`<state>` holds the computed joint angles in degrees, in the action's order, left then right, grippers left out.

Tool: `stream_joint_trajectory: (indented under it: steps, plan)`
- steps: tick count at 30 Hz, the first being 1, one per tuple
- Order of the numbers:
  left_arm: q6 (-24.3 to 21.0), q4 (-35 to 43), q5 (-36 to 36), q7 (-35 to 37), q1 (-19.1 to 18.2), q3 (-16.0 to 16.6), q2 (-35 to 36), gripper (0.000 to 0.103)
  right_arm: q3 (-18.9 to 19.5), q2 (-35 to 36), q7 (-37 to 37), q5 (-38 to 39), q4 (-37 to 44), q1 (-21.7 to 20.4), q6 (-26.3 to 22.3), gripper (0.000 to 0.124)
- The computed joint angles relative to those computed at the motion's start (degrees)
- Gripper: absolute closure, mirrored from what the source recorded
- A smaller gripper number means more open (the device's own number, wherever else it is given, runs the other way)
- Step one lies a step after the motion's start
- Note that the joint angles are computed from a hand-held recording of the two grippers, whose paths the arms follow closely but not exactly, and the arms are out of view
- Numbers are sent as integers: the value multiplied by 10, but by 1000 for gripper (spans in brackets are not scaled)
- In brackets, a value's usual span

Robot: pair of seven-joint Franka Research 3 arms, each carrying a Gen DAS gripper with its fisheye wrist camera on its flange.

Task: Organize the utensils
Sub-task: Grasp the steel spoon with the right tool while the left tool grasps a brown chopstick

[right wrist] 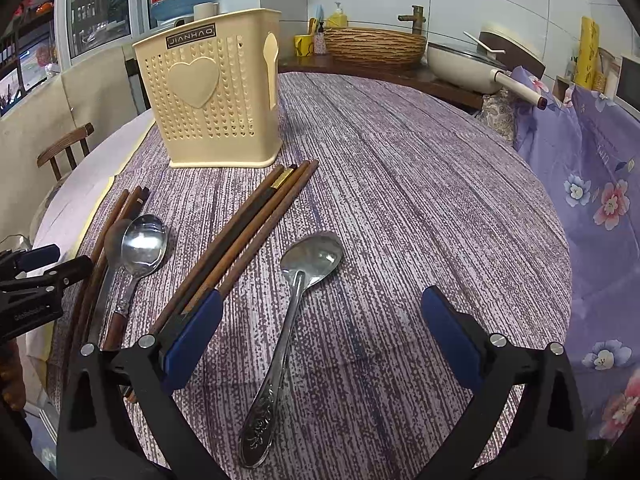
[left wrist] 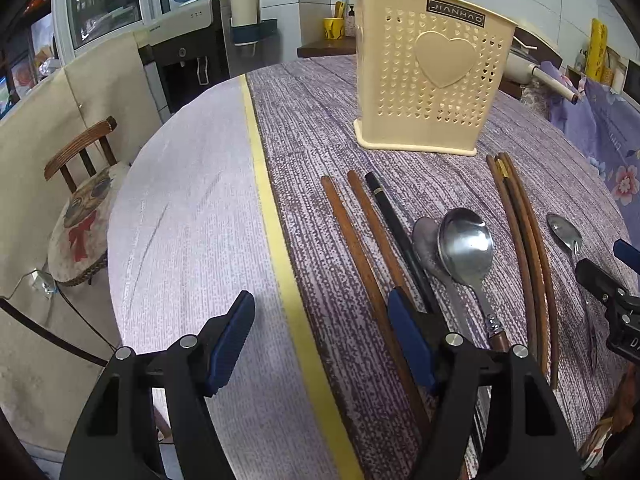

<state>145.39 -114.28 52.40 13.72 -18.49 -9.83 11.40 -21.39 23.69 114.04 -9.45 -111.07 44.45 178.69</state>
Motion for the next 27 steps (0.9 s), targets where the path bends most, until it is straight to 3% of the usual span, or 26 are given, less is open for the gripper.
stream_joint_trajectory:
  steps: [9, 12, 17, 27]
  plan:
    - [-20, 37, -25, 20, -5, 1, 25, 35, 12, 4, 8, -7, 11, -8, -25, 26]
    - [-22, 41, -40, 21, -5, 3, 30, 37, 20, 12, 23, -15, 25, -15, -46, 37]
    - [-27, 52, -63, 37, -2, 5, 37, 40, 85, 26, 8, -7, 59, -77, -80, 44]
    - [-30, 93, -100, 90, 2, 11, 64, 57, 145, 53, -17, 8, 135, -134, -158, 62]
